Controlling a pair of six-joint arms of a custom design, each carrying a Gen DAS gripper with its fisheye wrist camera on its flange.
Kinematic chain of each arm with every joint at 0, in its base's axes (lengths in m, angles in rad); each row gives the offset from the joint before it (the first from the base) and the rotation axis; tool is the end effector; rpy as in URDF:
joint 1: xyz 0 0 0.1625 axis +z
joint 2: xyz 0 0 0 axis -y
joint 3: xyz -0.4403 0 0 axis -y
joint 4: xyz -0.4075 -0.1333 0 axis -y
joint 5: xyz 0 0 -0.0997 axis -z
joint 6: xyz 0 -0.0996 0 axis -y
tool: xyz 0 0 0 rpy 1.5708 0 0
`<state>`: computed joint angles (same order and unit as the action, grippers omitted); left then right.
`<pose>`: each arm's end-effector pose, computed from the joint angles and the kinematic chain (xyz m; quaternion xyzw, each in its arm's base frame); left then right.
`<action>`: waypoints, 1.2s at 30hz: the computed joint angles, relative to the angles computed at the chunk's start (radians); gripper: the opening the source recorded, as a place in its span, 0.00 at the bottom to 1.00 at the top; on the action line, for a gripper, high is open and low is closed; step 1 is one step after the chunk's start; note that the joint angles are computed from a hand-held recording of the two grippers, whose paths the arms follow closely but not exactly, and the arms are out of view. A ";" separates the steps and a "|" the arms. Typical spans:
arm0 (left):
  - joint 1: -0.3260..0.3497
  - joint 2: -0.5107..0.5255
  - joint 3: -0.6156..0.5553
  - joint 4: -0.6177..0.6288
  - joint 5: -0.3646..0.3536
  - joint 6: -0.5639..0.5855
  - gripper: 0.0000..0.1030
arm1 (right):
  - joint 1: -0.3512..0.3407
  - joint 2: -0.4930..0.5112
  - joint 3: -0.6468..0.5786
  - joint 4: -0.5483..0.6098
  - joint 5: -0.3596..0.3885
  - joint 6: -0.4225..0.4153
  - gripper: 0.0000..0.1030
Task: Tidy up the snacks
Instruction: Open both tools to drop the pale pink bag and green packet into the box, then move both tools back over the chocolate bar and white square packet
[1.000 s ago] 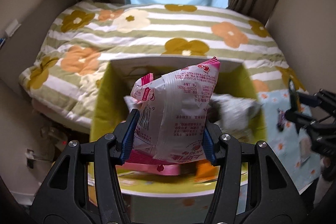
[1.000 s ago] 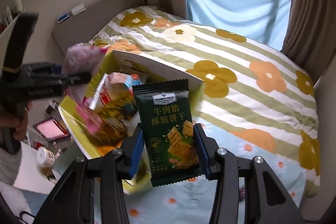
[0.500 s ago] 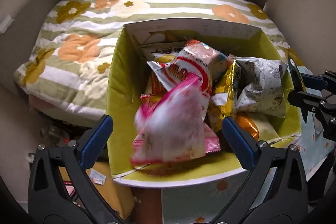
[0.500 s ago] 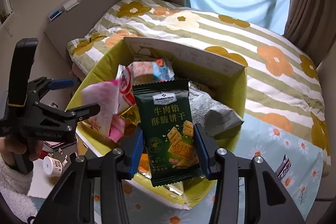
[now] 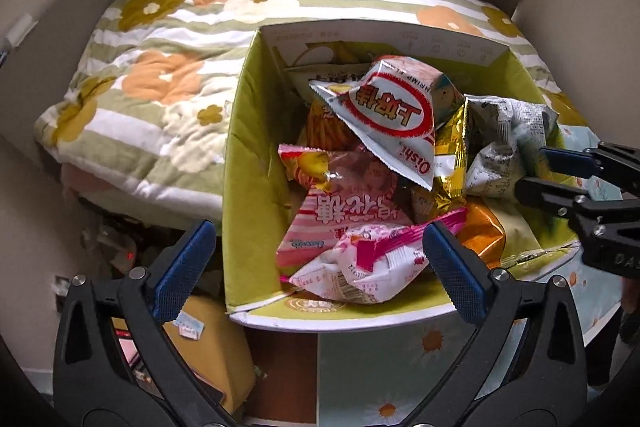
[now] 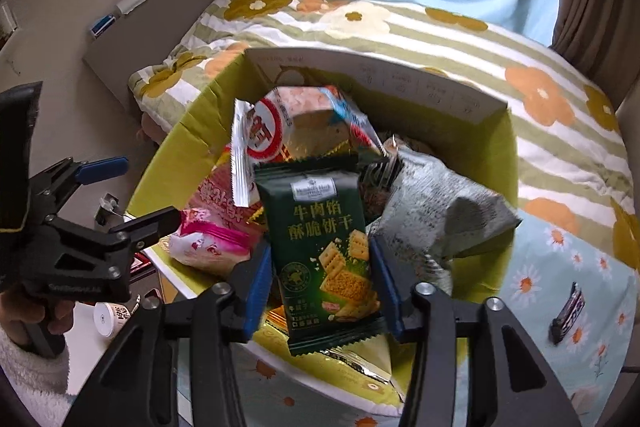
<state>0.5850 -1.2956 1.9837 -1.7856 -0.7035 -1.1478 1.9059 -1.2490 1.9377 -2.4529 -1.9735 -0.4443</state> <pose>-0.2961 -0.4471 0.2246 0.0268 0.8872 -0.2549 0.3836 0.2763 -0.5067 0.2505 0.3526 -0.9094 0.0836 0.2039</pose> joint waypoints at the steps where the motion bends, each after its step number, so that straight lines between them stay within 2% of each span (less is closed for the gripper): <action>1: -0.001 0.000 0.003 0.000 -0.003 -0.005 1.00 | -0.002 -0.001 0.007 -0.013 0.003 0.000 0.79; 2: -0.003 -0.001 0.005 0.005 -0.006 -0.009 1.00 | -0.007 -0.007 0.017 -0.033 0.012 -0.005 0.98; 3: -0.004 0.000 0.005 0.010 -0.008 -0.013 1.00 | -0.011 -0.015 0.029 -0.054 0.027 -0.014 1.00; 6: -0.009 0.004 0.006 0.022 -0.012 -0.029 1.00 | -0.020 -0.038 0.053 -0.091 0.054 -0.033 1.00; 11: -0.015 0.003 0.006 0.022 -0.009 -0.037 1.00 | -0.021 -0.053 0.043 -0.054 0.049 -0.022 1.00; 18: -0.031 0.013 -0.018 0.023 0.000 -0.028 1.00 | -0.004 -0.084 0.058 -0.112 0.033 -0.026 1.00; 25: -0.042 0.067 -0.063 -0.089 0.007 0.121 1.00 | -0.006 -0.147 0.082 -0.164 0.003 0.022 1.00; 28: -0.049 0.103 -0.095 -0.117 0.010 0.180 1.00 | -0.010 -0.182 0.084 -0.153 -0.022 0.046 1.00; 32: -0.061 0.151 -0.115 -0.229 -0.008 0.278 1.00 | -0.011 -0.239 0.105 -0.206 -0.103 0.023 1.00; 36: -0.077 0.238 -0.175 -0.270 -0.014 0.335 1.00 | -0.034 -0.296 0.121 -0.254 -0.159 -0.007 1.00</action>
<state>0.5085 -1.0579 1.8083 -2.0555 -0.7177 -0.8131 1.8720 -1.5448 2.0591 -2.7069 -2.1324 -0.4511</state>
